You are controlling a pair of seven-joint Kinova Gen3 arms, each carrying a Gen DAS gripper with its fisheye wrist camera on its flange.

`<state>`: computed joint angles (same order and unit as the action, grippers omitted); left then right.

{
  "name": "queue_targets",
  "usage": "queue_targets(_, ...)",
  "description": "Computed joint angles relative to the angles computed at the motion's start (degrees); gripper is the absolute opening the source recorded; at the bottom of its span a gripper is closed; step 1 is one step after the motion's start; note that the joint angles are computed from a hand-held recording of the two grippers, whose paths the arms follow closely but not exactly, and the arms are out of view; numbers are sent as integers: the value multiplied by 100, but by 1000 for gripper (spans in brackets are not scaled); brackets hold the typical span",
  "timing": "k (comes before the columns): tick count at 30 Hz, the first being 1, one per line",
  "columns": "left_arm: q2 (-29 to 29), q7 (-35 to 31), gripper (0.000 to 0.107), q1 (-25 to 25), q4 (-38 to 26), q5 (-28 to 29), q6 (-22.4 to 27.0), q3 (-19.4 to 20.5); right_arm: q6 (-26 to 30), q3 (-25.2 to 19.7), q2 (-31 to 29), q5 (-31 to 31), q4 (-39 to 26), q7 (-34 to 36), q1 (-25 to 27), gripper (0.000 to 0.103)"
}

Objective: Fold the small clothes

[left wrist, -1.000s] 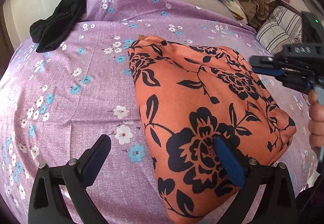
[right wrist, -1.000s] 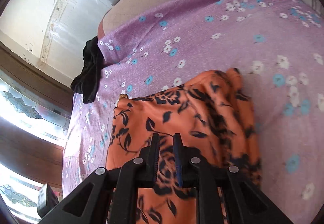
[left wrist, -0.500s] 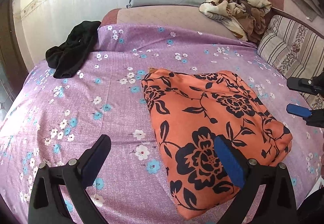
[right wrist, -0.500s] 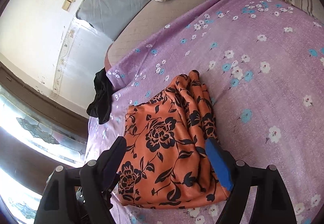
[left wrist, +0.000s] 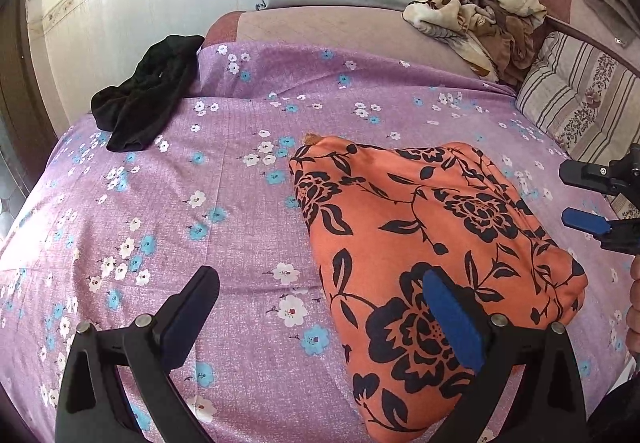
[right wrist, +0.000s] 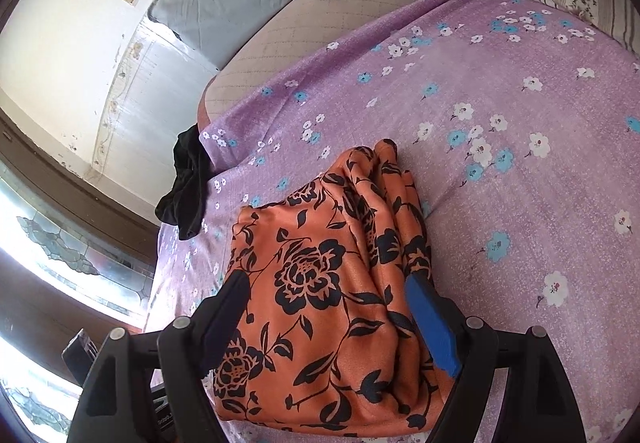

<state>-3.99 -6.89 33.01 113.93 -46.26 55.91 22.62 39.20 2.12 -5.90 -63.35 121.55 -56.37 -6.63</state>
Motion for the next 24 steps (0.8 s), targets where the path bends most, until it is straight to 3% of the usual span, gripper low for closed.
queue_targets(24,273,-319,101,-17,-61,159,-320,-322,108,-87,334,-63,-190,107,223,83)
